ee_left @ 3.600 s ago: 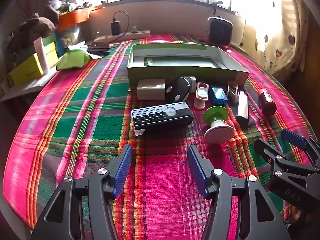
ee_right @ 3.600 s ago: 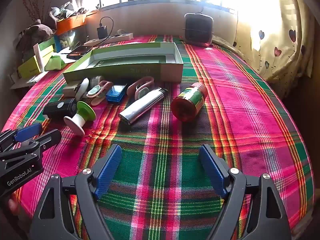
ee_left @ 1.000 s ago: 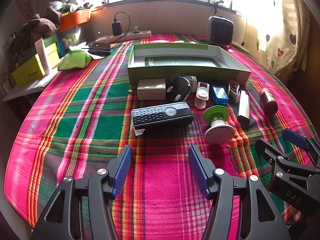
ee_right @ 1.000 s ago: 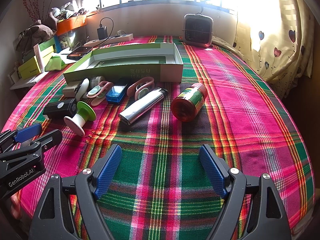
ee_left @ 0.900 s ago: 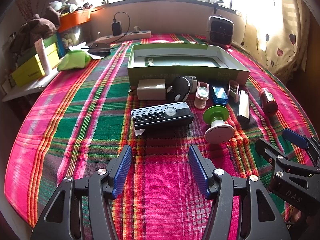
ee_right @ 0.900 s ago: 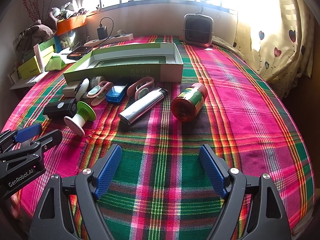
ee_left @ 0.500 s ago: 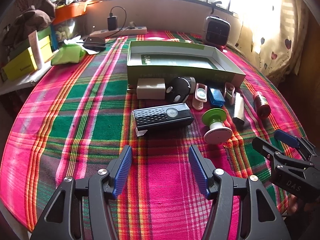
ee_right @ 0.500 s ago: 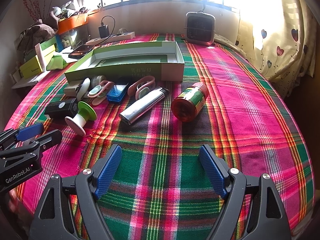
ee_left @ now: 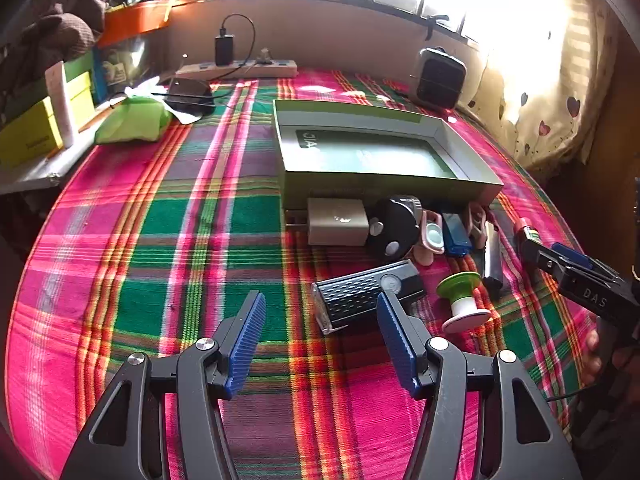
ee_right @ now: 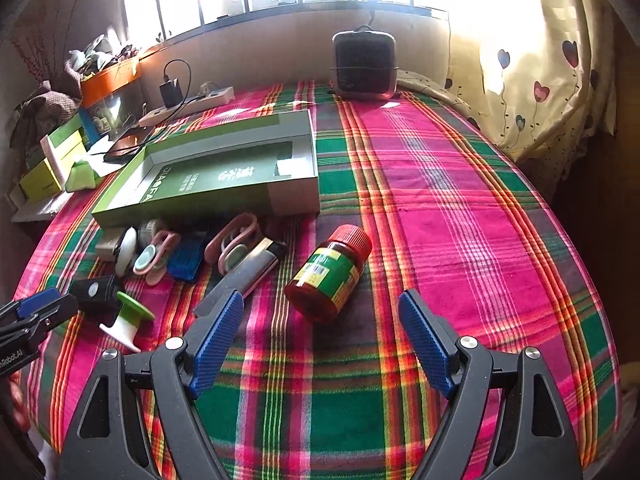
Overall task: Organize rigid objects
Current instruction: 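Grasp the red-capped brown jar with the right tool while the left tool grasps the black button device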
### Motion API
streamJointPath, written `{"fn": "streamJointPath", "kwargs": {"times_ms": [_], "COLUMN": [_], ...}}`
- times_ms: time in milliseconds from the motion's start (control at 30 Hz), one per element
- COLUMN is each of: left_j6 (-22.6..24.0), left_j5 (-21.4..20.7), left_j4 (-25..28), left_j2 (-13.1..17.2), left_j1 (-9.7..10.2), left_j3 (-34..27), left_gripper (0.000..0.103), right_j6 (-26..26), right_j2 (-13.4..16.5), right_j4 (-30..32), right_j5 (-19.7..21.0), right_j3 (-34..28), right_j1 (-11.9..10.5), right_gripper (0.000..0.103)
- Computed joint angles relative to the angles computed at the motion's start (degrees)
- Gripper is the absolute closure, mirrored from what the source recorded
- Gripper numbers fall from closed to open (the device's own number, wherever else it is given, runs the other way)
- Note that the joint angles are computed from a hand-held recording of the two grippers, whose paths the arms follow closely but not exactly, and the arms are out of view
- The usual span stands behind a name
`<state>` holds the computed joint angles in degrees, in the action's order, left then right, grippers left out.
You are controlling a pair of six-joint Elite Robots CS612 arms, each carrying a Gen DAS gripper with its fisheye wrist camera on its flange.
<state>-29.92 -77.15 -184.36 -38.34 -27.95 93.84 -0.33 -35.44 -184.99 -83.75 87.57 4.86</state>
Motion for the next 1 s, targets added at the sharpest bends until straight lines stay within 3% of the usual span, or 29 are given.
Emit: {"fn": "streamJointPath", "kwargs": {"times_ms": [267,433,567,800,1000], "left_j6": [1.97,4.06,5.48,8.78,14.40], "left_j5": [-5.82,-6.81,-7.16,-2.54,-2.96], "left_j4": [0.14,-0.83,-0.40,1.49,3.30], "left_j2": [0.95,0.67,0.33,0.03,0.48], "left_j1": [0.60,0.11,-0.16,-0.23,-0.31], "left_j3": [-1.84,-1.27,-0.90,-1.45,-2.61], "left_gripper": [0.045,0.045,0.045,0.045,0.045], "right_j6": [-0.26,0.47,0.19,0.44,0.27], "right_j2": [1.19,1.30,1.29,1.28,1.29], "right_j4": [4.26,5.66,6.19,6.95,6.96], "right_j5": [-0.06,-0.16,-1.03,-1.61,-1.63], "right_j3": [-3.42,-3.92,-3.96,-3.91,-3.84], "right_j1": [0.09,-0.07,-0.10,-0.50,-0.70], "right_gripper": [0.023,0.023,0.034,0.061,0.070]}}
